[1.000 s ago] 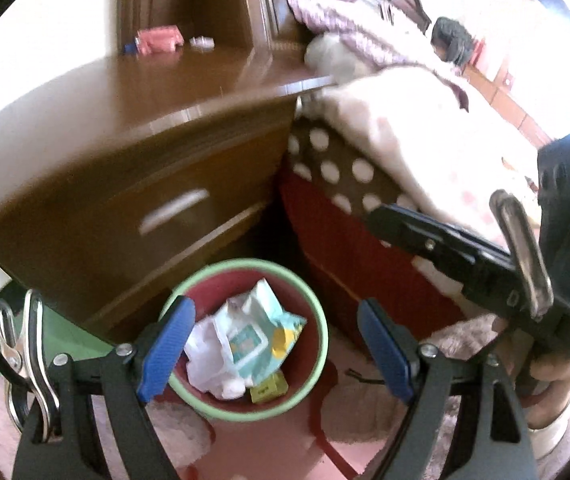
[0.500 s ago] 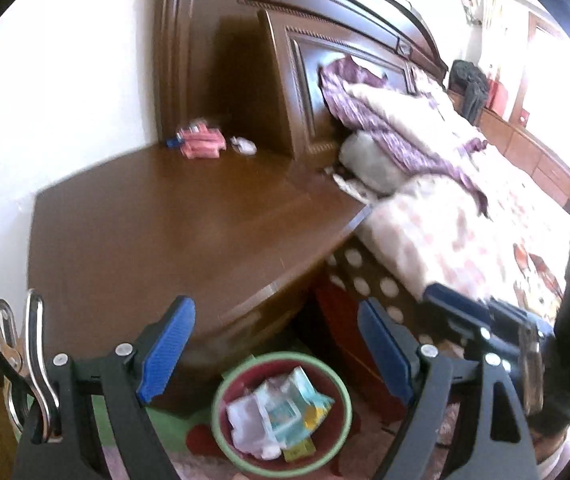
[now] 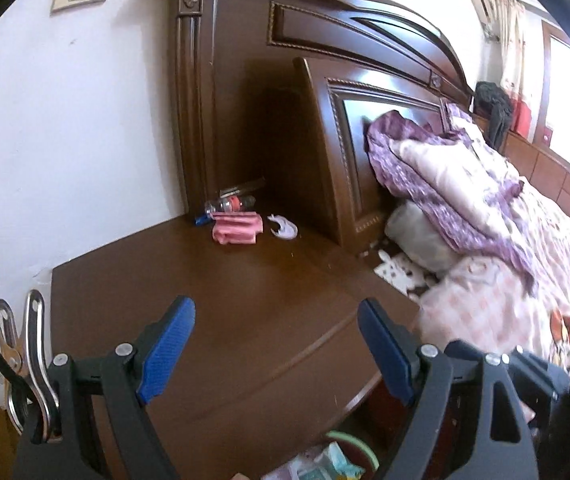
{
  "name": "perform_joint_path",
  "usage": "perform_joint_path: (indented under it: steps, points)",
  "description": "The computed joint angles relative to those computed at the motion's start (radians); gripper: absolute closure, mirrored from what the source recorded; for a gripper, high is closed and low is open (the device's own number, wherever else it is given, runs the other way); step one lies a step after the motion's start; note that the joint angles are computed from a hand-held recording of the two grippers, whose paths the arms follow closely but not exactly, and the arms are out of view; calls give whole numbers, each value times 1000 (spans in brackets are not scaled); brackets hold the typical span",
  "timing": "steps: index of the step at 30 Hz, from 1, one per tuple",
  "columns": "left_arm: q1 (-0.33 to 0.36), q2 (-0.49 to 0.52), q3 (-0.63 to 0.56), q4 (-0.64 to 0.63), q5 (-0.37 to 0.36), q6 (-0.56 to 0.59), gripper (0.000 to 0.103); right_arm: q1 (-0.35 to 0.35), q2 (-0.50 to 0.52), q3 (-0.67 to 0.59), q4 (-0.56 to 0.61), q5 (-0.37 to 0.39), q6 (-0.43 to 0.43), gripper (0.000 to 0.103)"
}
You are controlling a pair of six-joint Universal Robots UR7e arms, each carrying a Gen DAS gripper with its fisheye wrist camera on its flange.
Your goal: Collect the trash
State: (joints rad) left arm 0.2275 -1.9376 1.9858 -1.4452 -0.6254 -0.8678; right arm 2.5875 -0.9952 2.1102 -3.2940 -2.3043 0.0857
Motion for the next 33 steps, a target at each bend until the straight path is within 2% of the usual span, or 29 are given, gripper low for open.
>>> perform_joint_path:
  steps: [3, 11, 16, 19, 23, 33]
  points:
    - [59, 33, 7, -121, 27, 84, 16, -21, 29, -28, -22, -3, -52, 71]
    - [253, 178, -4, -422, 38, 297, 16, -92, 90, -35, -128, 7, -157, 71]
    - [369, 289, -21, -594, 2, 431, 16, -139, 121, -15, -215, 4, -200, 71]
    - [431, 358, -46, -651, -24, 466, 16, -171, 127, 2, -241, 24, -191, 71]
    - [495, 444, -87, -690, -51, 483, 15, -190, 137, 3, -265, 36, -224, 71]
    - [577, 584, -174, -684, -5, 465, 11, -200, 135, 25, -265, 68, -217, 71]
